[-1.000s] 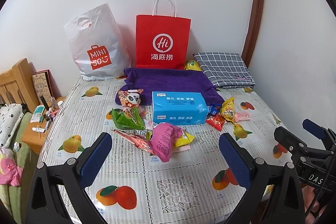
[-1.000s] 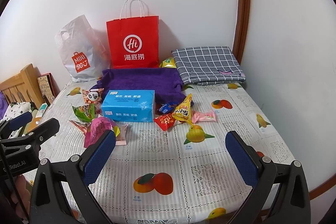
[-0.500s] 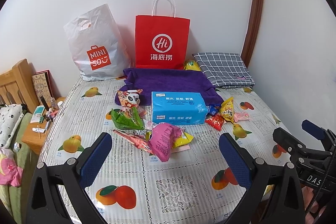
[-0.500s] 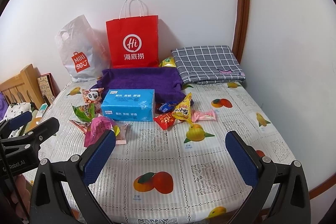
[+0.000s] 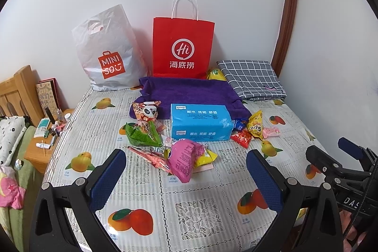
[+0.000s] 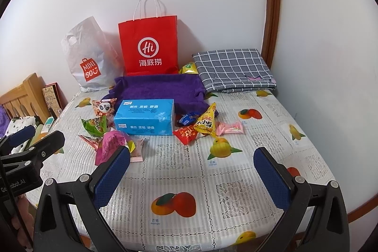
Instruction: Organize snacks
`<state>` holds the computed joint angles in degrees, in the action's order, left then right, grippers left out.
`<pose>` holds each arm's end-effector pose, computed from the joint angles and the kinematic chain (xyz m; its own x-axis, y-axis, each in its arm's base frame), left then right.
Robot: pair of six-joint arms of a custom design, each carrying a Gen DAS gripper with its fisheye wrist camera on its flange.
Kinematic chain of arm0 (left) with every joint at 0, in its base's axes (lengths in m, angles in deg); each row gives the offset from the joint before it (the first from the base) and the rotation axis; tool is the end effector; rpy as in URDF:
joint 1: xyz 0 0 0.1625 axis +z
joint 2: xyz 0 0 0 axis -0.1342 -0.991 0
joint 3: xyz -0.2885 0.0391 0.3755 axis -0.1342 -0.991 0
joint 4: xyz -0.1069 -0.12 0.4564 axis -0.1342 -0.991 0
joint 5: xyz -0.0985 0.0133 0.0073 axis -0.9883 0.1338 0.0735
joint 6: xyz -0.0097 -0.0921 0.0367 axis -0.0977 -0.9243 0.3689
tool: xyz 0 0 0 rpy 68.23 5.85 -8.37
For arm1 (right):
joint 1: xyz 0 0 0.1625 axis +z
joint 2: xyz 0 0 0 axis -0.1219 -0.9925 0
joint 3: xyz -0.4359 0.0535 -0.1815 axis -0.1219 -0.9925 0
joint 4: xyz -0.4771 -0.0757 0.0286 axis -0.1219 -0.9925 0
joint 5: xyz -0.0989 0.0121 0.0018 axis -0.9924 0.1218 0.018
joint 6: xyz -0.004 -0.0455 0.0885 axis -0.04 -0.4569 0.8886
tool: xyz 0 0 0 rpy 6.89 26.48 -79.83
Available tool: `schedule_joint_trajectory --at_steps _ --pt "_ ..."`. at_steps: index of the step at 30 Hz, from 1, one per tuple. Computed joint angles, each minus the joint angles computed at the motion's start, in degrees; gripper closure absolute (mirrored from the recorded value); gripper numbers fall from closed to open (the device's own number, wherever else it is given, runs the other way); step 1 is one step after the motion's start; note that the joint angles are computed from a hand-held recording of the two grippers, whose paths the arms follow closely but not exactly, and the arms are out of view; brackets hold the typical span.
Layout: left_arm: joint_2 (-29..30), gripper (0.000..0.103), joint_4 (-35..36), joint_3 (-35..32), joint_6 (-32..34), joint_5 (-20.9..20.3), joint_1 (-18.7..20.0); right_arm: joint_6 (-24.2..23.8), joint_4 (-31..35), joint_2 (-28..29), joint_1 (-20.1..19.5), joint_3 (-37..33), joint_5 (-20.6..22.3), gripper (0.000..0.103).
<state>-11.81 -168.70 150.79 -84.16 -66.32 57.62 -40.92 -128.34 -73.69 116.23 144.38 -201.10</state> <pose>-0.2055 -0.5611 0.1839 -0.7532 0.1929 -0.6289 0.5893 0.6226 -0.5148 0.2488 -0.5343 0.1551 -0.6855 0.1395 0.7146 -0.5106 0.6075 -0.6084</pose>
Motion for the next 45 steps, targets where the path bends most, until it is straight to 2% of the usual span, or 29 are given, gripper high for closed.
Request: schedule_joint_trajectory --at_steps 13,19,24,32,39,45 --pt "0.90 0.001 -0.77 -0.66 0.47 -1.52 0.95 -0.24 0.10 -0.27 0.13 -0.70 0.43 0.000" --pt "1.97 0.001 -0.18 -2.15 0.57 -1.94 1.94 0.51 0.78 -0.77 -1.01 -1.10 1.37 0.000" --pt "2.88 0.001 1.66 -3.76 -0.76 -3.04 3.68 1.19 1.31 -1.04 -2.66 -1.20 2.97 0.000" --pt "5.52 0.001 4.01 -6.96 -1.60 -4.17 6.74 -1.57 -0.13 -0.97 -5.58 -1.92 4.64 0.003" --pt "8.64 0.001 3.24 -10.40 0.03 -1.81 8.76 0.27 4.27 -2.28 -9.76 -3.40 7.66 0.004" --pt "10.37 0.001 5.35 -13.77 1.06 -2.20 11.14 1.77 10.01 -0.89 -13.15 -7.05 9.12 0.017"
